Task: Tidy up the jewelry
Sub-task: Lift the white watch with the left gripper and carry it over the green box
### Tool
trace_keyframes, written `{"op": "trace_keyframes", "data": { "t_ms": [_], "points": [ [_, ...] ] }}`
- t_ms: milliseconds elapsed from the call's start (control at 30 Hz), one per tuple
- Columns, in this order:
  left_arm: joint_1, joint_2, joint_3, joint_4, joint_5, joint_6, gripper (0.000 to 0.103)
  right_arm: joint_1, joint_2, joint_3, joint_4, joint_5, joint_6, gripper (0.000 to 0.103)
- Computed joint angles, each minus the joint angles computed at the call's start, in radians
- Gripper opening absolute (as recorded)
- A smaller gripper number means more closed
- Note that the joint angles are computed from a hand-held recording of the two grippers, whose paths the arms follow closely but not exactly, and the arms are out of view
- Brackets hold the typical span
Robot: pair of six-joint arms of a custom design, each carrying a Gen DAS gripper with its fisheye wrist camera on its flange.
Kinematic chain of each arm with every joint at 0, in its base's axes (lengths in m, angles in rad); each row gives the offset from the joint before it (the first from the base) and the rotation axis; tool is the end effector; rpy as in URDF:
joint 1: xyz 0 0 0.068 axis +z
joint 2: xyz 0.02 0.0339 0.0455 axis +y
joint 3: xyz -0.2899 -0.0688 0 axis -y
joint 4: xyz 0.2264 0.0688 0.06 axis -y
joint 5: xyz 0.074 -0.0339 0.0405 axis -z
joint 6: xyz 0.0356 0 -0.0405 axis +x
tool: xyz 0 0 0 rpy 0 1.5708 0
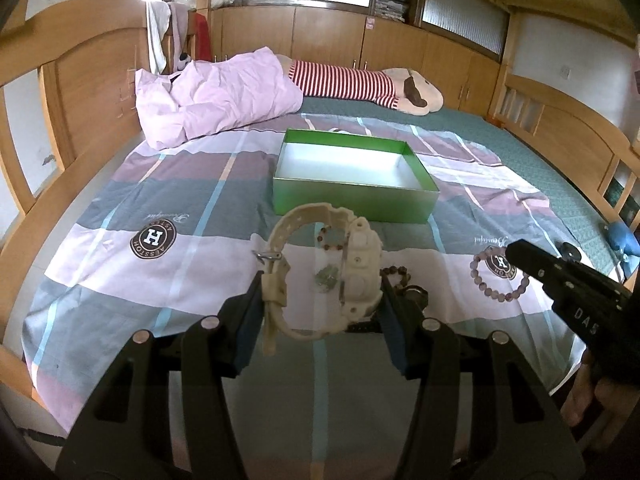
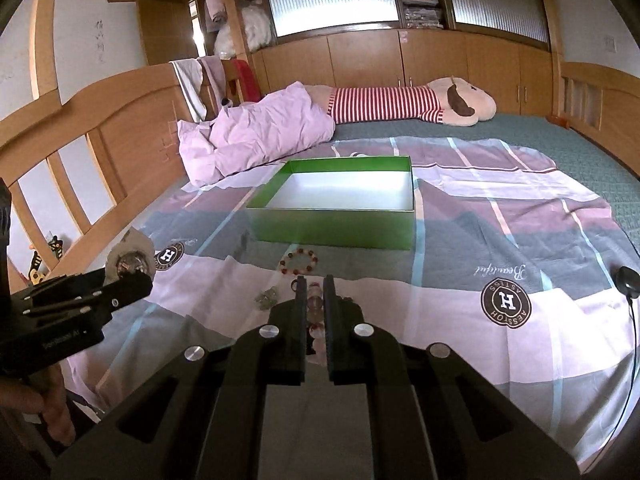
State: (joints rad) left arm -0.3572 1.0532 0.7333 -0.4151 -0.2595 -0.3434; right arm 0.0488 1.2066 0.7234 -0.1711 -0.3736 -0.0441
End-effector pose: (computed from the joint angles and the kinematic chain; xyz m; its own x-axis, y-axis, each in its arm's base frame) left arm 0.1819 -0.0581 0.2785 -0.6453 -0.1065 -0.7565 -0.0612 0.9943 -0.0877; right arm 0.2292 0.0242 0.2671 -0.5925 -0.0700 -0.8025 -0.3611 0.9136 0.1869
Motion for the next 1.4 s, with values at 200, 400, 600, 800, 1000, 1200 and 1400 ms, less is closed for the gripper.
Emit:
{"op": "trace_keyframes", "data": {
  "t_ms": [200, 400, 600, 800, 1000, 1200, 1400],
  "points": [
    [0.004, 0.012, -0.004, 0.011, 0.014, 0.004, 0.053, -0.002, 0.003, -0.004, 0.006, 0.005, -0.003, 0.008],
    [-0.002, 0.024, -0.002, 0.018, 0.012, -0.001, 0.053, -0.007, 0.007, -0.003, 0.002, 0.005, -0.007, 0.008],
    [-0.003, 0.030, -0.007, 0.025, 0.010, -0.004, 0.054, -0.009, 0.010, -0.002, 0.002, 0.001, -0.009, 0.008],
    [-0.003, 0.034, -0.013, 0.032, 0.011, -0.004, 0.054, -0.004, 0.010, -0.001, -0.002, 0.004, -0.009, 0.008],
    [0.003, 0.039, -0.011, 0.034, 0.019, -0.005, 0.054, 0.000, 0.035, 0.012, -0.003, -0.002, -0.003, 0.008],
    [0.058, 0.127, 0.067, 0.064, 0.070, 0.030, 0.054, 0.040, 0.145, 0.134, 0.004, 0.020, 0.004, 0.008],
    [0.125, 0.332, 0.282, 0.087, 0.188, 0.125, 0.056, 0.045, 0.339, 0.356, -0.020, -0.013, 0.059, 0.008]
  ]
}}
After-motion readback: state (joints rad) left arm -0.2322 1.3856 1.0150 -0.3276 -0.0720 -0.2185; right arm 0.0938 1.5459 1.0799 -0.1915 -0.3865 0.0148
